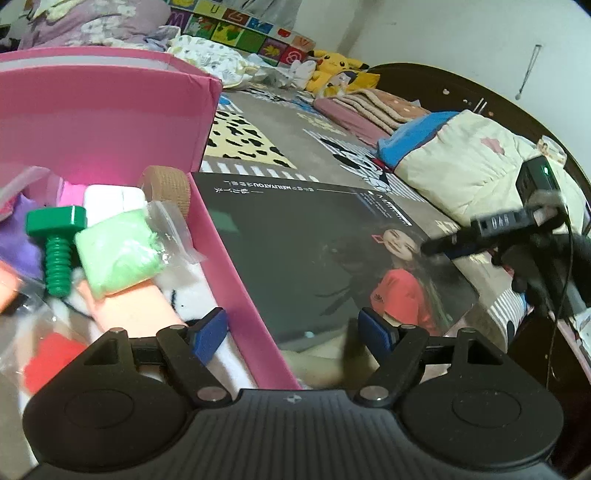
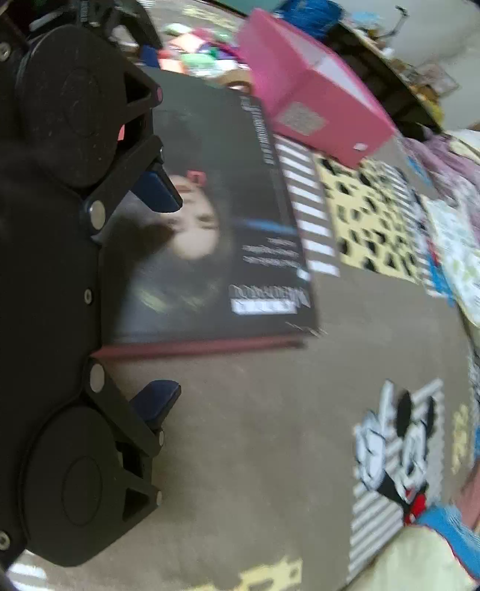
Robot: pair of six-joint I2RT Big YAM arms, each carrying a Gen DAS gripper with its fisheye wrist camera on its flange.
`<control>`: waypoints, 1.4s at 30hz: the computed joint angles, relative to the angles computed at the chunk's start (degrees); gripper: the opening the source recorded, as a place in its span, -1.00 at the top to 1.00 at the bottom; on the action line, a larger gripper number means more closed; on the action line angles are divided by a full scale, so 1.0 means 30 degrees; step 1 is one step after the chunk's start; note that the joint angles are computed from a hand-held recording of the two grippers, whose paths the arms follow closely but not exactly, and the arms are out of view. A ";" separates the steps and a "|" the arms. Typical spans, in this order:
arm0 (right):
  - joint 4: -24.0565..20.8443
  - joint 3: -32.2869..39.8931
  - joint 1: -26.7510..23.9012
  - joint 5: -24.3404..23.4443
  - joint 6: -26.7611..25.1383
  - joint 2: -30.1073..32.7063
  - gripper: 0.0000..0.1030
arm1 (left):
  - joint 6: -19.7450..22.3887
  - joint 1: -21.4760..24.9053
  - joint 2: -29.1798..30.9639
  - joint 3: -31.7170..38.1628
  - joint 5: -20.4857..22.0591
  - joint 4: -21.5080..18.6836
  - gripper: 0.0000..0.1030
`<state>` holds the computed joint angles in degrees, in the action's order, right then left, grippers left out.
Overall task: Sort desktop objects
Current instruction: 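Close the right tool on the magazine edge, then lift the magazine with the right tool and carry it toward the pink box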
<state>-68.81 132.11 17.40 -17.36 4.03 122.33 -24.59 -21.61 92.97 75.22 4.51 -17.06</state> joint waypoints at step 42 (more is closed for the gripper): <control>-0.4272 0.7213 0.2972 0.0352 -0.2681 0.0375 -1.00 | 0.0996 0.0832 -0.6088 -0.1264 -0.2729 -0.1621 -0.58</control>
